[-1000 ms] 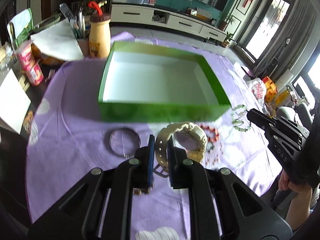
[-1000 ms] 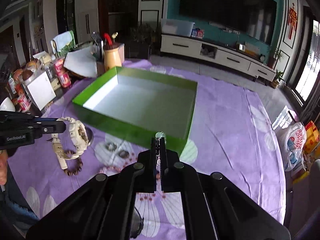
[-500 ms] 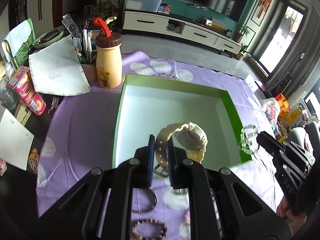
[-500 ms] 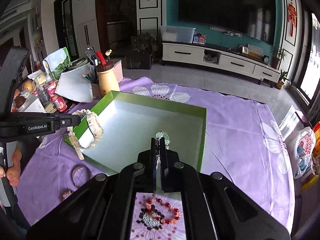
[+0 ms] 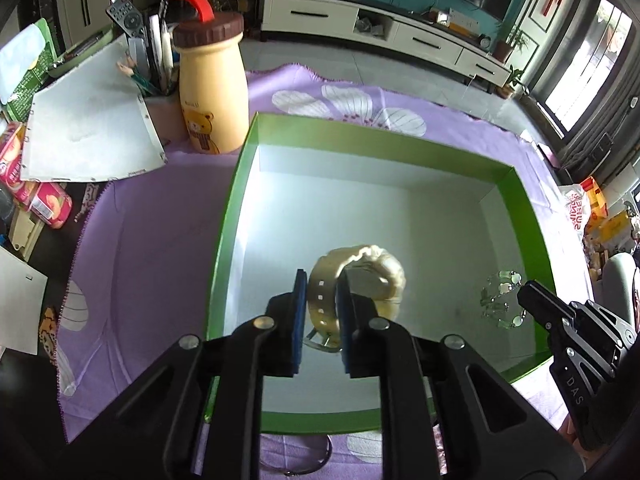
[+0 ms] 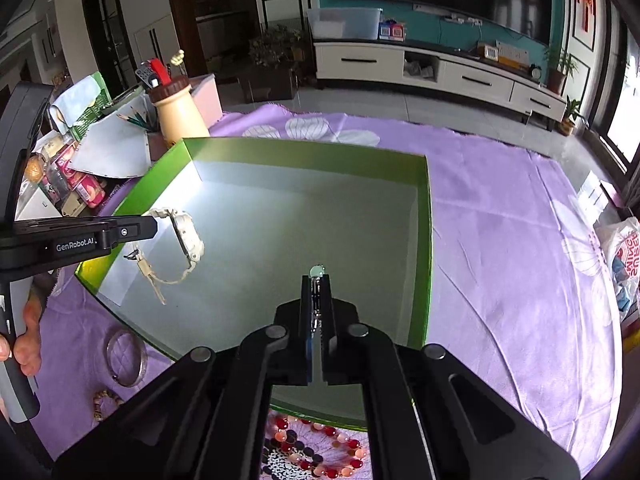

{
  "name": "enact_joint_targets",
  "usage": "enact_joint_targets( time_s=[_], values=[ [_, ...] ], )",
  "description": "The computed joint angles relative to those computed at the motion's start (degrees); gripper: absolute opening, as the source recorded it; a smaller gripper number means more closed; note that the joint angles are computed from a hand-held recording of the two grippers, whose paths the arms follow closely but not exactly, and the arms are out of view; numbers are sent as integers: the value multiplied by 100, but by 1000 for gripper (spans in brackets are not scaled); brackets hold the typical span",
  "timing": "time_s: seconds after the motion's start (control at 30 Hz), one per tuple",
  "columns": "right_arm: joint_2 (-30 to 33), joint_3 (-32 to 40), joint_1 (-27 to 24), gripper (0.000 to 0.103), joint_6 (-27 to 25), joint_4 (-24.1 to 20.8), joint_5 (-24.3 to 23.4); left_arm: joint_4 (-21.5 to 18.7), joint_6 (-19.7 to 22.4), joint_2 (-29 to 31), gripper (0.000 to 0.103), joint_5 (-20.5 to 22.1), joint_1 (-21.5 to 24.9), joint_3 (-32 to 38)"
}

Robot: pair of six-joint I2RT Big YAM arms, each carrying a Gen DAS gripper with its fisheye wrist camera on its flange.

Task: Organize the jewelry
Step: 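Drop the white watch into the green box with the left gripper while the right drops its bracelet, then withdraw both grippers from the box back over the remaining jewelry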

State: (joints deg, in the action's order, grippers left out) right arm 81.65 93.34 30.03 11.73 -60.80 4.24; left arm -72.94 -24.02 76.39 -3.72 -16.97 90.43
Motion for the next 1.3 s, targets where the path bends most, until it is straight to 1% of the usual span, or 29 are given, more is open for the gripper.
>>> enact_joint_targets(
  time_s=[0.03, 0.07, 0.1, 0.13, 0.17, 0.23, 0.27, 0.3, 0.33, 0.47, 0.63, 0.7, 0.77, 0.83, 0.9, 1.13, 1.3],
  values=[
    [6, -11, -23, 3, 53, -20, 2, 3, 6, 14, 17, 6, 2, 0],
    [5, -21, -45, 6, 92, -28, 5, 1, 30, 25, 18, -35, 0, 20],
    [-13, -53, -55, 12, 125, -15, 10, 35, 57, 2, 21, -108, -15, 17],
    [-56, -96, -78, 14, 182, -1, -9, 57, 67, -23, 28, -118, -20, 11],
    [-88, -125, -99, 18, 207, 11, -46, 65, 73, -47, 31, -119, -22, 15],
    [-194, -219, -123, 18, 233, 64, -43, 73, 97, -120, 34, -222, -39, 40],
    [-261, -264, -129, 20, 258, 76, -26, 67, 98, -171, 37, -240, -55, 26],
    [-321, -300, -139, 26, 296, 91, -44, 76, 96, -244, 45, -256, -61, -2],
    [-403, -356, -150, 27, 332, 121, -89, 69, 93, -305, 50, -299, -75, -19],
    [-768, -570, -113, 30, 352, 160, -122, 9, 126, -616, 54, -511, -180, -168],
    [-1185, -814, -26, 31, 414, 93, -256, -149, 133, -1046, 59, -638, -241, -413],
    [-1276, -869, 50, 31, 476, 57, -243, -245, 89, -1251, 59, -656, -265, -534],
    [-1399, -952, 126, 31, 531, -4, -248, -371, 37, -1453, 61, -698, -322, -649],
    [-1501, -1027, 208, 31, 571, -60, -249, -479, -14, -1604, 66, -764, -400, -748],
    [-1637, -1138, 320, 31, 603, -118, -301, -591, -75, -1789, 67, -792, -479, -877],
    [-2046, -1463, 802, 31, 772, -359, -397, -868, -338, -2351, 67, -504, -593, -1444],
    [-2288, -1730, 1184, 31, 933, -505, -488, -980, -522, -2638, 67, -421, -734, -1851]
  ],
)
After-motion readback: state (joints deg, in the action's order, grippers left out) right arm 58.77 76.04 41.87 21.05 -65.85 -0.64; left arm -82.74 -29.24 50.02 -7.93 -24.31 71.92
